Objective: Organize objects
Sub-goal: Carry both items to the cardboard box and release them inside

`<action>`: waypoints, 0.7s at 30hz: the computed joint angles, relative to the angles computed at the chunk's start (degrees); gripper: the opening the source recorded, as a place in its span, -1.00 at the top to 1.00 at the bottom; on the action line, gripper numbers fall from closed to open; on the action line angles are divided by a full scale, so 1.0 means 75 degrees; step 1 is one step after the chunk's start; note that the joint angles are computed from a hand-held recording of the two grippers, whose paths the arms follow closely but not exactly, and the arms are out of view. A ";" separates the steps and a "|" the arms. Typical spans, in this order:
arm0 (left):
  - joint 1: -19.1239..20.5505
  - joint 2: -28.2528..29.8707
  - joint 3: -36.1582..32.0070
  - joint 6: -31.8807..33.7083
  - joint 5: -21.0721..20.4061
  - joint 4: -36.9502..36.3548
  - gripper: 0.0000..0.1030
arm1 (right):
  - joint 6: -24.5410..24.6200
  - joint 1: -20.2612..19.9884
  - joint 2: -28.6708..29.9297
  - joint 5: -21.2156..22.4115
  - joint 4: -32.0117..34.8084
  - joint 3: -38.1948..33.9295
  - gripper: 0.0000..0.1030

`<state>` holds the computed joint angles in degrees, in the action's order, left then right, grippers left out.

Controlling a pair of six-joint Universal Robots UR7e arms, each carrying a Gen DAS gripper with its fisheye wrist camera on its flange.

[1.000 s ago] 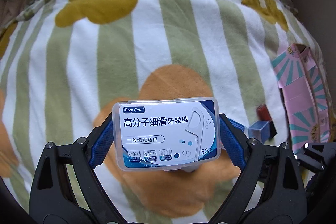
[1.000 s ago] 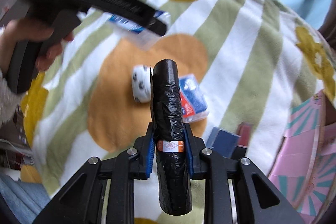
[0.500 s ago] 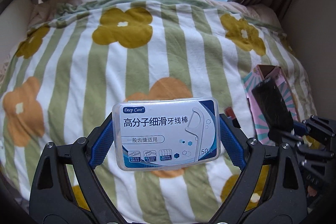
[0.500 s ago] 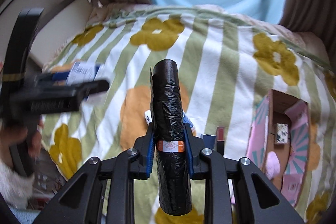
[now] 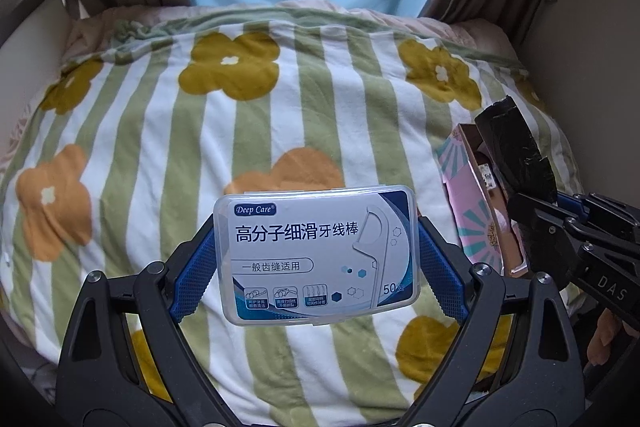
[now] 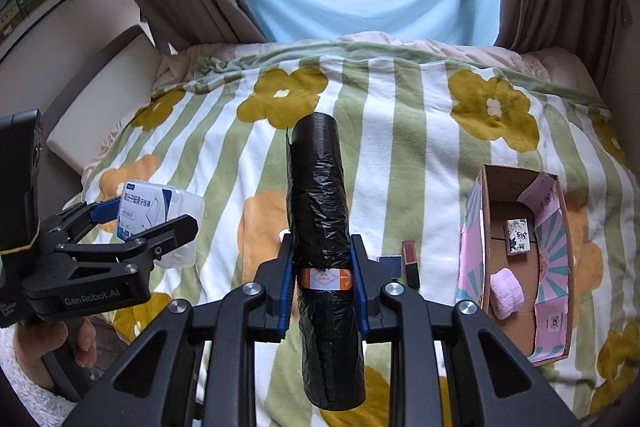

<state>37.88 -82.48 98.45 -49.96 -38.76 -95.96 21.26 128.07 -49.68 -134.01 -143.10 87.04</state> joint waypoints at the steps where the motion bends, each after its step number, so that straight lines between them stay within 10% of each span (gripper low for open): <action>1: 0.0000 0.0041 -0.0035 0.0077 0.0005 -0.0034 -0.76 | 0.0021 -0.0002 -0.0027 -0.0024 -0.0039 0.0019 0.55; 21: 0.0151 0.2308 -0.1528 0.3080 -0.0998 -0.2286 -0.76 | 0.1537 -0.0292 -0.1772 -0.1470 0.0338 0.1375 0.55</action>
<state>39.01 -65.17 86.99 -26.86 -46.24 -113.11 32.79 125.89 -62.97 -145.04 -140.56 97.35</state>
